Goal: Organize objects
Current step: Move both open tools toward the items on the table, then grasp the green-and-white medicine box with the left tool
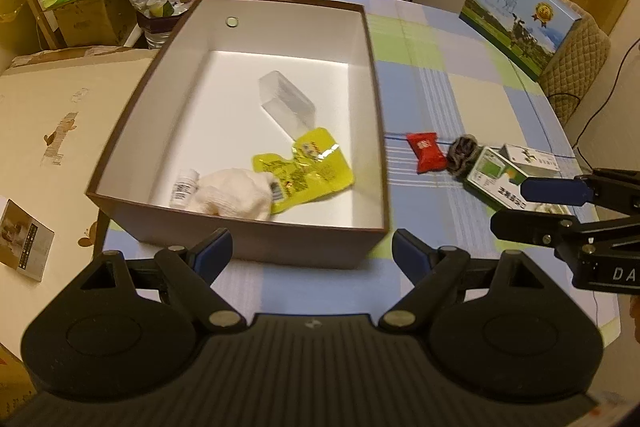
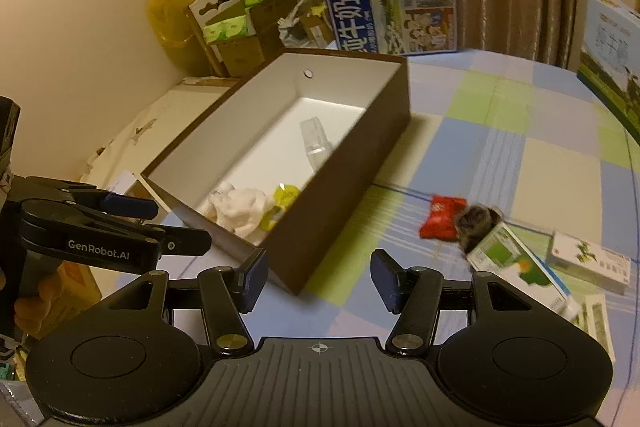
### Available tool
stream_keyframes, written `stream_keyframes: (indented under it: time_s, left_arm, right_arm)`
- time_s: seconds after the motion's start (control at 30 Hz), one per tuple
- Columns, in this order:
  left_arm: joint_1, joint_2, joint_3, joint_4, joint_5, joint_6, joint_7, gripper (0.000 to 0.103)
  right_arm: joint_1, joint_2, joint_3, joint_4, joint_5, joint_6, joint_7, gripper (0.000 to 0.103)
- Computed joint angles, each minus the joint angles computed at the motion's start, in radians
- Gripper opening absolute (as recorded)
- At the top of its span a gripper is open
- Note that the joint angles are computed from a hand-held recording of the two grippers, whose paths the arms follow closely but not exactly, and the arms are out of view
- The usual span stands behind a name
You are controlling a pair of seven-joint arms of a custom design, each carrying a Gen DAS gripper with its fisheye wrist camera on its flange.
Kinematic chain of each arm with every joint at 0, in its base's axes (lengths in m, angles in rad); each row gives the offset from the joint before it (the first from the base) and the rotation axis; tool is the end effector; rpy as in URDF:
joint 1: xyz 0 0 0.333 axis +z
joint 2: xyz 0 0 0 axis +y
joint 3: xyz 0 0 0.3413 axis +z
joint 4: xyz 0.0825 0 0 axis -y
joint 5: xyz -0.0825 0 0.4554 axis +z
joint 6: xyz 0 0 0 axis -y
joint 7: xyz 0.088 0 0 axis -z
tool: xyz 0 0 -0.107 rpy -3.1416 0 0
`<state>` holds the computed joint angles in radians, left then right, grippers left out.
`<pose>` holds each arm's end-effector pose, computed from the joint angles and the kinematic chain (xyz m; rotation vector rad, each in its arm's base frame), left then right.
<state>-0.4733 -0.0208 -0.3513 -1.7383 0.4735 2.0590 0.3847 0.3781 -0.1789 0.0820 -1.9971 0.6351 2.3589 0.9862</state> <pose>0.4630 -0.4680 0.6248 -2.1011 1.7050 -0.5910 0.5448 0.2822 0.6075 -2.1738 0.9935 -0.0411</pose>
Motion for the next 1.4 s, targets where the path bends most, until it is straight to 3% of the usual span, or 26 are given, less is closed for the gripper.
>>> stream_keyframes:
  time_s: [0.4, 0.87, 1.4]
  left_arm:
    - [-0.070, 0.147, -0.004, 0.156, 0.018, -0.021, -0.002, 0.085]
    - [-0.166, 0.342, 0.037, 0.374, 0.025, -0.009, 0.040, 0.085]
    - [-0.246, 0.553, 0.110, 0.625, -0.004, -0.014, 0.041, 0.085]
  right_arm:
    - [-0.062, -0.066, -0.044, -0.065, -0.026, -0.067, 0.058, 0.061]
    - [-0.142, -0.122, -0.077, -0.140, -0.122, -0.019, 0.085, 0.061]
    - [-0.228, -0.104, -0.102, -0.167, -0.236, 0.042, 0.145, 0.061]
